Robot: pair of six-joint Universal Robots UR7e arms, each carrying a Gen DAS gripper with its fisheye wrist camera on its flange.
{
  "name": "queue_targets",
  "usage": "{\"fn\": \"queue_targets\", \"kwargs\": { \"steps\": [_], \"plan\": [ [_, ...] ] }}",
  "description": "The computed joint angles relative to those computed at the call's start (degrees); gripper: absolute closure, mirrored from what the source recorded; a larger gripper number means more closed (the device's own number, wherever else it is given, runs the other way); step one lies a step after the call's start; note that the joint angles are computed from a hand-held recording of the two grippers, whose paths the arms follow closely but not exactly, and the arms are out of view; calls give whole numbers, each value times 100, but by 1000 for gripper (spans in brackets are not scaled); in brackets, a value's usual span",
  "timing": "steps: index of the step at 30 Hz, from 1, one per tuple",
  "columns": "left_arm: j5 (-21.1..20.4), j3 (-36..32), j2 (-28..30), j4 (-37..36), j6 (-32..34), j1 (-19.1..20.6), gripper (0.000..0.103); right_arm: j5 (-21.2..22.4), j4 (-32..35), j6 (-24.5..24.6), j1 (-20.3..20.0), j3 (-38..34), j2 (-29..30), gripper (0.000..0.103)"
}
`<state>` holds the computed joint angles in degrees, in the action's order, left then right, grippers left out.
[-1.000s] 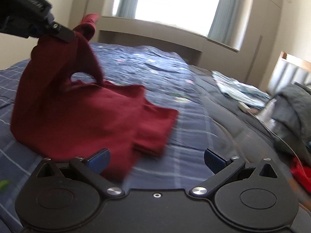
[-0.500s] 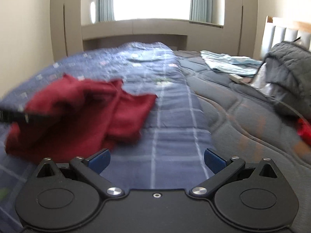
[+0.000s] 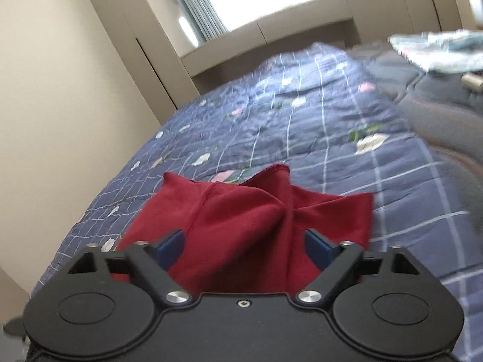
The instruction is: Fold small clothes
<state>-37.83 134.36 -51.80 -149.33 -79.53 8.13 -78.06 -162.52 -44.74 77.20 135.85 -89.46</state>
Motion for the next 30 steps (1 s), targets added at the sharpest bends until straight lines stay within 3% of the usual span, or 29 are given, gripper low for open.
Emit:
{"fn": "queue_targets", "kwargs": {
  "steps": [3,4,6,12,19,25,30],
  "plan": [
    [-6,17,-14,-28,-4,3,95,-264,-69,482,141,-165,330,49],
    [-10,24,-20,-41,-6,5,95,-273,-79,591,133,-179,370,52],
    [-15,30,-23,-62,-9,10,95,-181,-7,813,87,-230,437,69],
    [-20,25,-12,-80,-8,16,95,-10,-2,1013,53,-261,471,94],
    [121,-145,-25,-26,298,-21,95,20,-635,391,304,-161,350,97],
    [225,-379,234,-818,1162,67,95,-3,-960,64,334,-253,185,98],
    [-52,-674,683,-1274,1714,285,95,-314,-1070,37,149,-296,229,98]
  ]
}}
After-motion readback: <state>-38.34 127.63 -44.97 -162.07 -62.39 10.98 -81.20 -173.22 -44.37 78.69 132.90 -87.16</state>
